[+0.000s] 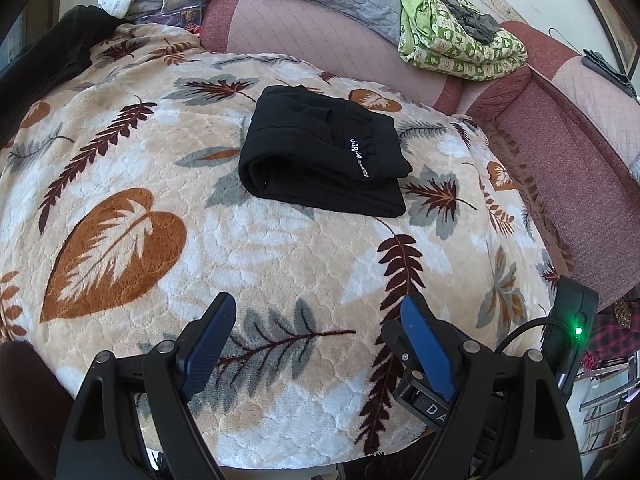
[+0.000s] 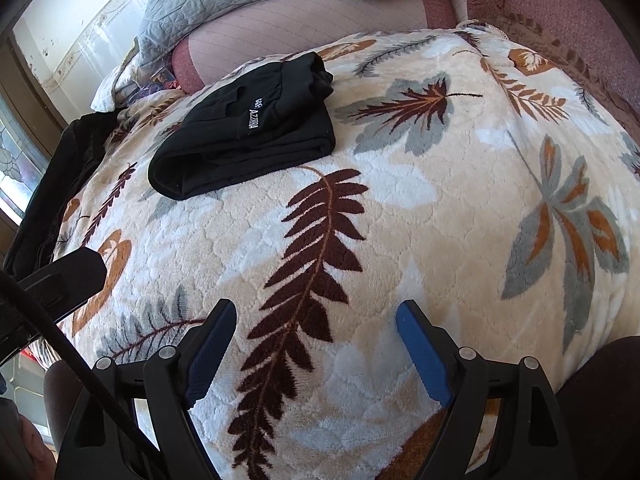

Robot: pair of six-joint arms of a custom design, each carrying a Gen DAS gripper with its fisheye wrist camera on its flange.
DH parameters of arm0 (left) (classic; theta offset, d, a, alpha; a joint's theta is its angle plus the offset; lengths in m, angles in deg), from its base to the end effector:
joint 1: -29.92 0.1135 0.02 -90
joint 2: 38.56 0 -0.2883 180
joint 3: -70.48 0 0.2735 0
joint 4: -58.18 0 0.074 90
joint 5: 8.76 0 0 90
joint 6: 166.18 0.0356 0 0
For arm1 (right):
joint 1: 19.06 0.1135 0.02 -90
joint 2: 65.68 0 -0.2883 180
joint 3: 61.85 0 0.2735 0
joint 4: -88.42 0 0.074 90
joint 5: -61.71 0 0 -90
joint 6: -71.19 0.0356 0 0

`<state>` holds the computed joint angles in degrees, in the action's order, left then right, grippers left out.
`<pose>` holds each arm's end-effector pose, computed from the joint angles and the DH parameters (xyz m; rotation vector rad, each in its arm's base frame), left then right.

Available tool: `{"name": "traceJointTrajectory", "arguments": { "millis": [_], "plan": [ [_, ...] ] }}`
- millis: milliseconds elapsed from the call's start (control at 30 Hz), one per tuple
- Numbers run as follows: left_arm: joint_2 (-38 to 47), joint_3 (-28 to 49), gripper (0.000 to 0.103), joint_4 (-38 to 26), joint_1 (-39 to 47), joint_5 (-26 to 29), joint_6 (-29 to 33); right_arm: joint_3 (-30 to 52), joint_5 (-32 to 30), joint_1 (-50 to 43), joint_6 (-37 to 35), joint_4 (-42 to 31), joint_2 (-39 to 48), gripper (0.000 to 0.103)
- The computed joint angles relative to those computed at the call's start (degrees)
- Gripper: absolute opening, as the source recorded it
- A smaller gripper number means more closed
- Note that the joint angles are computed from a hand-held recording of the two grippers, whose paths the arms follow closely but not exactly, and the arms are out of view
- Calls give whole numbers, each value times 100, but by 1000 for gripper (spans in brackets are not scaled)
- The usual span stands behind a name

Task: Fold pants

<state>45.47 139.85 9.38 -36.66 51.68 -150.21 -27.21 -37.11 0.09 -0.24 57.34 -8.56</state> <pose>0.1360 -0.2697 0.2371 -0.3161 2.4722 -0.3311 0.1692 0.0646 0.1632 -0.0777 2.5500 0.4575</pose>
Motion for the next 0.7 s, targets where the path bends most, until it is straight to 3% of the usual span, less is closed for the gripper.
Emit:
{"name": "traceJointTrajectory", "arguments": {
  "millis": [367,700],
  "plan": [
    [-175,-80,84,-87,-102,-180,-144,-11,490,194,130,-96,-205,87],
    [-102,100,84,-291,-286,-336,-200,-98,537,105,166,-367,-643,87]
  ]
}}
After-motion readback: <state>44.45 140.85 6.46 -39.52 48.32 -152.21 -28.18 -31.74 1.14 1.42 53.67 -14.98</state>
